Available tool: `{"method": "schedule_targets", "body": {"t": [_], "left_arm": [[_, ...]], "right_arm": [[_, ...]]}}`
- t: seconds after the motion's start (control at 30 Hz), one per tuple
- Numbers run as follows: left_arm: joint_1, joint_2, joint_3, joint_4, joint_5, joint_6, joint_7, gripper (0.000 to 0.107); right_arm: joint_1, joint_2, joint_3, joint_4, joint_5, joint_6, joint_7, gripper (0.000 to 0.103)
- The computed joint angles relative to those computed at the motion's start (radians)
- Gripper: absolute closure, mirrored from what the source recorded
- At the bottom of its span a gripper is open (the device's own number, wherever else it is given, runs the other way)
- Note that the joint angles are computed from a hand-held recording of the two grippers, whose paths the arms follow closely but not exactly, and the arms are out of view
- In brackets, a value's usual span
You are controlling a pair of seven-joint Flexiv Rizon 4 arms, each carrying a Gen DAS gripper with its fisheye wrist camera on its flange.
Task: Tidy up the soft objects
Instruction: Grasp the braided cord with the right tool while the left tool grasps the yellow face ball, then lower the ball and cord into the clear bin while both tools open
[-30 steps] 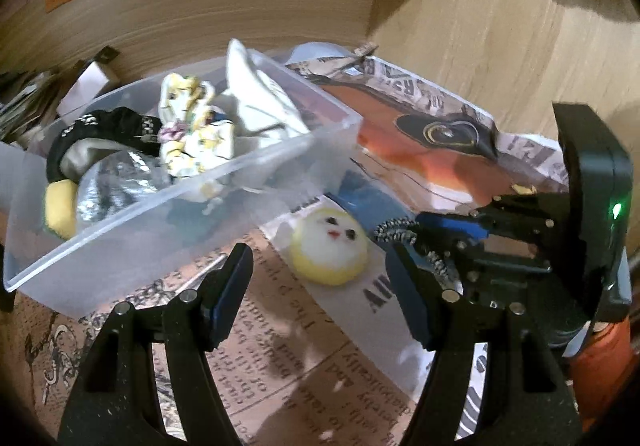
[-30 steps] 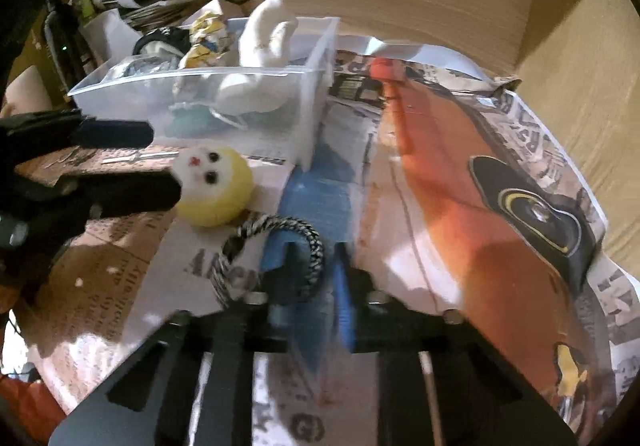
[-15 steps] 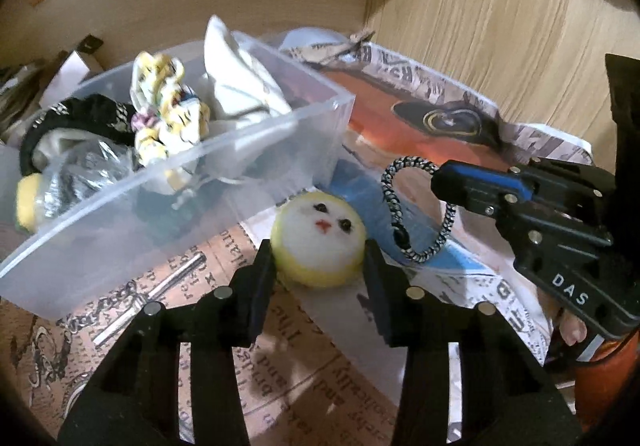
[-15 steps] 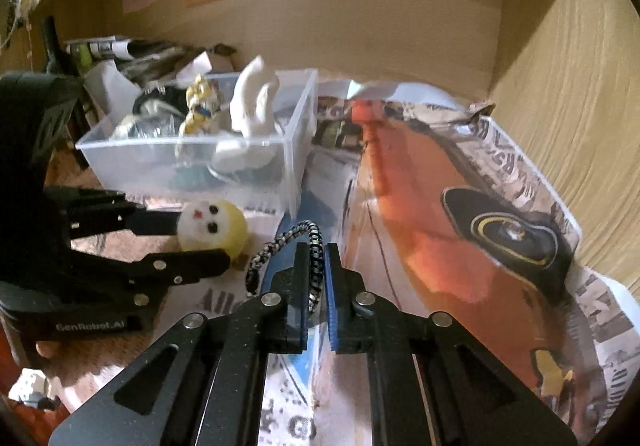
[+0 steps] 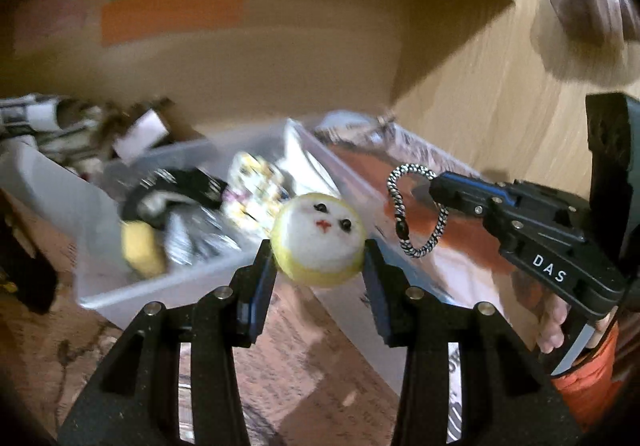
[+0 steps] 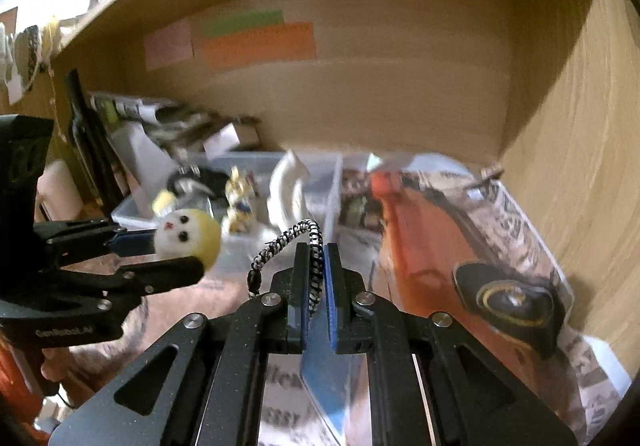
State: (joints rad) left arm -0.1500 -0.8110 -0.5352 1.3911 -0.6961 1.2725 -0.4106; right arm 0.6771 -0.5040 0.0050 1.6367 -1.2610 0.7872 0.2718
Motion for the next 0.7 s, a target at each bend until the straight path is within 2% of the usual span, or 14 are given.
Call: {"method": "schedule_targets", "body": {"t": [0.07,0.33,0.5,0.7], "left_arm": [[0.005,-0.005,-0.005,-0.016,-0.003,0.017,0.006,0.064],[-0.066,-0.079,0.119,-0.18,0.09,0.013,-0.141,0.064],[-0.097,-0.135,0.19,-0.276,0.161,-0.053,-0.243,0.064],[-0.108,-0.154,0.221,-0.304,0.223,-0.096,-0.302,0.063]], "right_arm": [[-0.003,-0.012,-0.009,-0.021,-0.016,0.012,-0.007,0.097],[-0.025,-0.082,-0.05,-0.115,-0.009,0.095,-0.066,0.097],[-0.029,-0.151,-0.061,-0.183,0.095,0.108,-0.171,0.097],[-0.013,-0.191,-0.079,-0.215,0.214,0.129,-0.271,0.097]]}}
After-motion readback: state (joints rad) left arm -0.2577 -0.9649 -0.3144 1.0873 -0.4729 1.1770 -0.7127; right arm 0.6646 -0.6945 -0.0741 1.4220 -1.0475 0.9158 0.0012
